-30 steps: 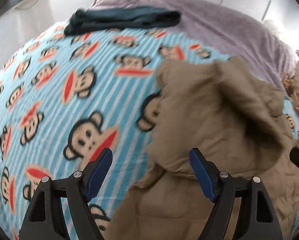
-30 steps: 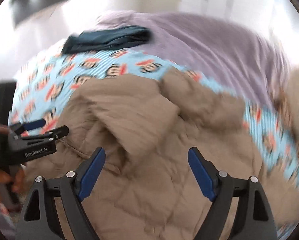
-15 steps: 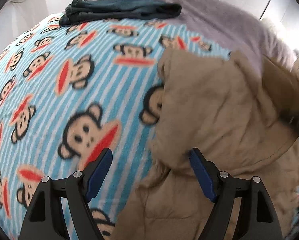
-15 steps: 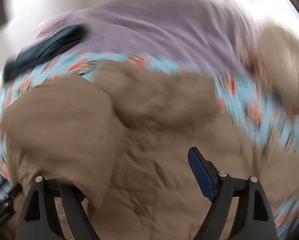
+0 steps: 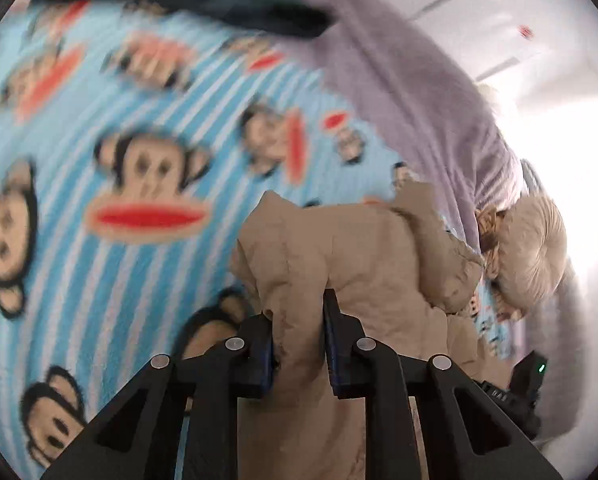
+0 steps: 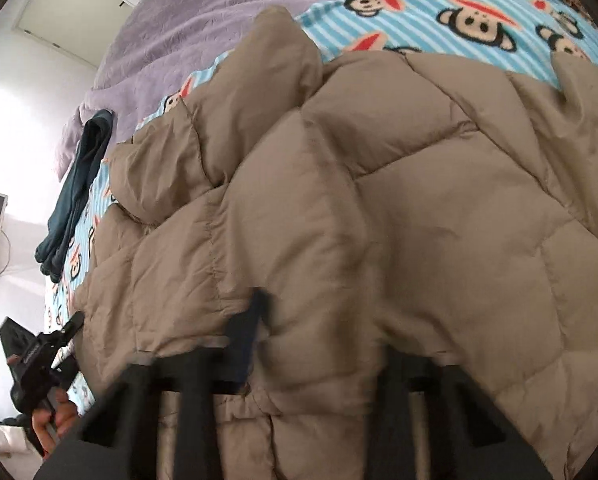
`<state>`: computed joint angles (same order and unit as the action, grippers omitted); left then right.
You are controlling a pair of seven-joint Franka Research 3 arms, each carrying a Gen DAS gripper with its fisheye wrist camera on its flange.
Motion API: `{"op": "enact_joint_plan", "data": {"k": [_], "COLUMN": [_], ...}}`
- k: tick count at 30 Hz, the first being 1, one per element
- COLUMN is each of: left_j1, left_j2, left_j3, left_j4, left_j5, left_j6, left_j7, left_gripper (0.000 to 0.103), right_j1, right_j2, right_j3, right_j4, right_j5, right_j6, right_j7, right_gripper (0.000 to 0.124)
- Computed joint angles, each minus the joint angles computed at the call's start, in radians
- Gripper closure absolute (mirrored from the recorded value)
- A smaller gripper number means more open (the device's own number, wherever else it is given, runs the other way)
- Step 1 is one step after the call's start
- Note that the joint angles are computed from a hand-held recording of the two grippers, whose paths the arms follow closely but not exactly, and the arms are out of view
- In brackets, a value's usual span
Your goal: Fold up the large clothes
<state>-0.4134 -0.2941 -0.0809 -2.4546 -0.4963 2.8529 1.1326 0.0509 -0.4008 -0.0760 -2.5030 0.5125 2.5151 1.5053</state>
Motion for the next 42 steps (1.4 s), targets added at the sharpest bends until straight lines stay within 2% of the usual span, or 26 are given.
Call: {"op": "enact_joint_plan", "data": {"k": [1,3,5,9,11,12,14,17,19,21,24,26,27,28,33,36,40,42], "left_j1": [0.033,0.11,0.159,0.183,0.192,0.213,0.227,0.21,0.188,0.163,0.129,0.117,0.114,0.114,0.11,0.113,0.092,0.089], "left_j2": [-0.011,-0.02,0.005,0.09,0.086,0.072,0.036,-0.028,-0.086,-0.136,-0.16,-0.14,-0.131,-0.103,-0.031,-0.01,-0.008,-0.004], "left_j3": [-0.044,-0.132,-0.175,-0.171,-0.168,-0.185,-0.192,-0.151,-0.131,-0.118,-0.127,-0.154,-0.17,-0.186,-0.222,-0.231,-0.206,-0.208], "left_j4": [0.01,0.055,0.098,0.127,0.111,0.117,0.119,0.105,0.082,0.055,0.045,0.048,0.055,0.065,0.065,0.071,0.062,0.09], "left_j5": [0.092,0.314,0.48,0.611,0.653,0.726,0.813,0.793,0.753,0.712,0.671,0.672,0.676,0.68,0.722,0.767,0.738,0.739], "left_j6": [0.004,-0.041,-0.102,-0.217,-0.227,-0.266,-0.32,-0.354,-0.363,-0.366,-0.368,-0.376,-0.392,-0.41,-0.414,-0.432,-0.422,-0.474], "left_j7": [-0.021,-0.088,-0.144,-0.239,-0.309,-0.386,-0.461,-0.435,-0.397,-0.363,-0.328,-0.33,-0.346,-0.369,-0.495,-0.558,-0.567,-0.568], "left_gripper": [0.087,0.087,0.087,0.084,0.066,0.049,0.046,0.046,0.046,0.046,0.046,0.046,0.046,0.046,0.046,0.027,0.025,0.025], "right_j1": [0.001,0.006,0.005,0.014,0.018,0.01,0.007,0.0,-0.016,-0.045,-0.1,-0.102,-0.091,-0.082,-0.026,-0.063,-0.07,-0.105], "right_j2": [-0.009,-0.016,-0.034,-0.031,-0.024,-0.02,-0.018,-0.032,-0.059,-0.111,-0.184,-0.221,-0.229,-0.233,-0.184,-0.129,-0.131,-0.153], "right_j3": [-0.005,-0.016,-0.019,-0.017,-0.008,0.011,0.021,0.018,0.022,0.041,0.069,0.055,0.045,0.038,0.04,0.08,0.071,0.082], "right_j4": [-0.012,-0.021,-0.045,-0.071,-0.07,-0.069,-0.064,-0.053,-0.051,-0.073,-0.108,-0.121,-0.121,-0.121,-0.105,-0.114,-0.136,-0.137], "right_j5": [0.008,0.03,0.045,0.083,0.079,0.046,0.011,-0.028,-0.069,-0.127,-0.212,-0.225,-0.223,-0.22,-0.205,-0.266,-0.285,-0.328], "right_j6": [0.003,0.009,0.02,0.05,0.061,0.071,0.074,0.035,0.003,0.004,0.019,0.024,0.024,0.023,0.029,0.03,0.048,0.013], "right_j7": [-0.006,-0.021,-0.029,-0.018,-0.019,-0.008,-0.002,0.007,0.018,0.043,0.105,0.107,0.093,0.081,0.01,0.043,0.048,0.084], "right_gripper": [0.106,0.107,0.107,0.107,0.107,0.107,0.107,0.102,0.085,0.077,0.077,0.087,0.104,0.107,0.107,0.108,0.11,0.11]}}
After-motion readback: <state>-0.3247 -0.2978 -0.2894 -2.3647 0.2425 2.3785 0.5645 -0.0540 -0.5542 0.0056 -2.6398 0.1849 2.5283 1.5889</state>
